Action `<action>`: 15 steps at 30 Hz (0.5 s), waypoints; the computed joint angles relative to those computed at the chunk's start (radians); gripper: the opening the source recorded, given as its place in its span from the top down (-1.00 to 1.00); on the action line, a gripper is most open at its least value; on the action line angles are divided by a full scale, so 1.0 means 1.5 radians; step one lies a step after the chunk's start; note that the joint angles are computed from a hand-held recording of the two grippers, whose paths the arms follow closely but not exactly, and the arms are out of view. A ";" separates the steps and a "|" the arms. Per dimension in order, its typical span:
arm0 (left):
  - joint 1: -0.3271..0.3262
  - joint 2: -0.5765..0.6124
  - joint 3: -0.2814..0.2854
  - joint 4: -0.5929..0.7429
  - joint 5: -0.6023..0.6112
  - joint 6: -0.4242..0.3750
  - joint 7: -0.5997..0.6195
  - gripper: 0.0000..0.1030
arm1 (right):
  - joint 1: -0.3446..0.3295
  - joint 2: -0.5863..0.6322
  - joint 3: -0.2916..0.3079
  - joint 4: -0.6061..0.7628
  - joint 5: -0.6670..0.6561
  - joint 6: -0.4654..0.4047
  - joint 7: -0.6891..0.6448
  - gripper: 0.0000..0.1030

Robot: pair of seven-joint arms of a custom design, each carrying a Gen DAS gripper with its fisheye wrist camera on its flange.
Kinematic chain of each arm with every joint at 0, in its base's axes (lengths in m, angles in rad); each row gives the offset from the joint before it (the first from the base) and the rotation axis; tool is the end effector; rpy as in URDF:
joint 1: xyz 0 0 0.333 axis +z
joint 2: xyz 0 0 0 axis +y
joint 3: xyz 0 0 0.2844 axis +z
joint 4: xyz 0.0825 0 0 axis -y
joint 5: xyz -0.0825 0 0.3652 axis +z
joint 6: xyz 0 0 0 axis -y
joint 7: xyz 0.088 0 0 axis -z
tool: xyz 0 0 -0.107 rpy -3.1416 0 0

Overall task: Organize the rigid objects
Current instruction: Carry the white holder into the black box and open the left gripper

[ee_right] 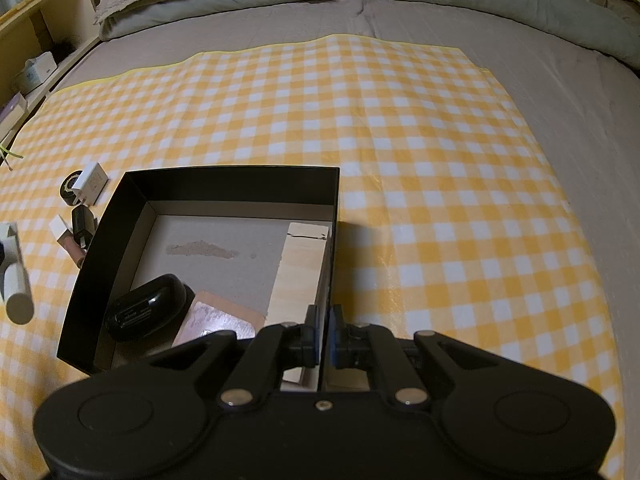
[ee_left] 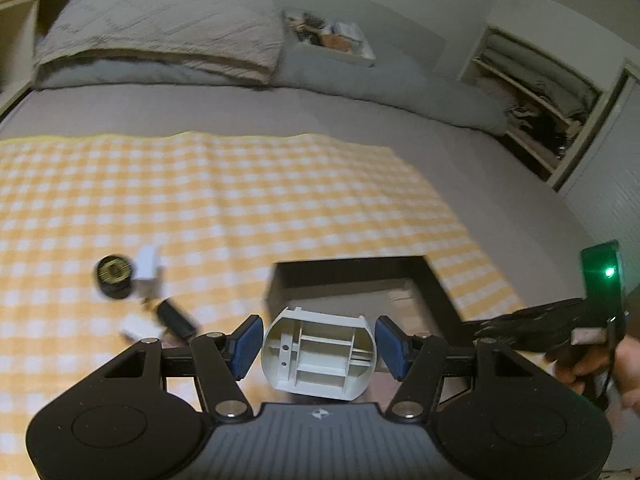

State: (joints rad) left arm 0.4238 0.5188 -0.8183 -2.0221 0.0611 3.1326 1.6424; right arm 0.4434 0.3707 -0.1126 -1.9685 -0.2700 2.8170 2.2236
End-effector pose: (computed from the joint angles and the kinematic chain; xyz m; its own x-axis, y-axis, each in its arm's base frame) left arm 0.5922 -0.2029 0.3379 -0.3969 -0.8756 0.2754 -0.7325 0.1214 -0.6698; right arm 0.5863 0.2197 0.3187 -0.0496 -0.9959 -0.0753 -0.8741 0.0797 -0.4791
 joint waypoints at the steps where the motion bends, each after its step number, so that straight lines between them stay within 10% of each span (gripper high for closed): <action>1: -0.023 0.003 0.014 0.012 0.003 -0.004 -0.005 -0.21 | 0.000 0.000 0.000 0.000 0.000 0.001 0.000 0.90; 15: -0.484 0.139 0.425 0.289 0.040 -0.036 -0.320 -0.10 | -0.019 -0.041 0.017 -0.058 0.020 0.037 -0.047 0.92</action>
State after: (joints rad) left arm -0.3027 0.7277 -0.1810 -1.5883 0.1208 3.0793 1.1621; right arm 0.4155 0.3095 -0.0865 -2.0558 -0.2400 2.8718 2.1530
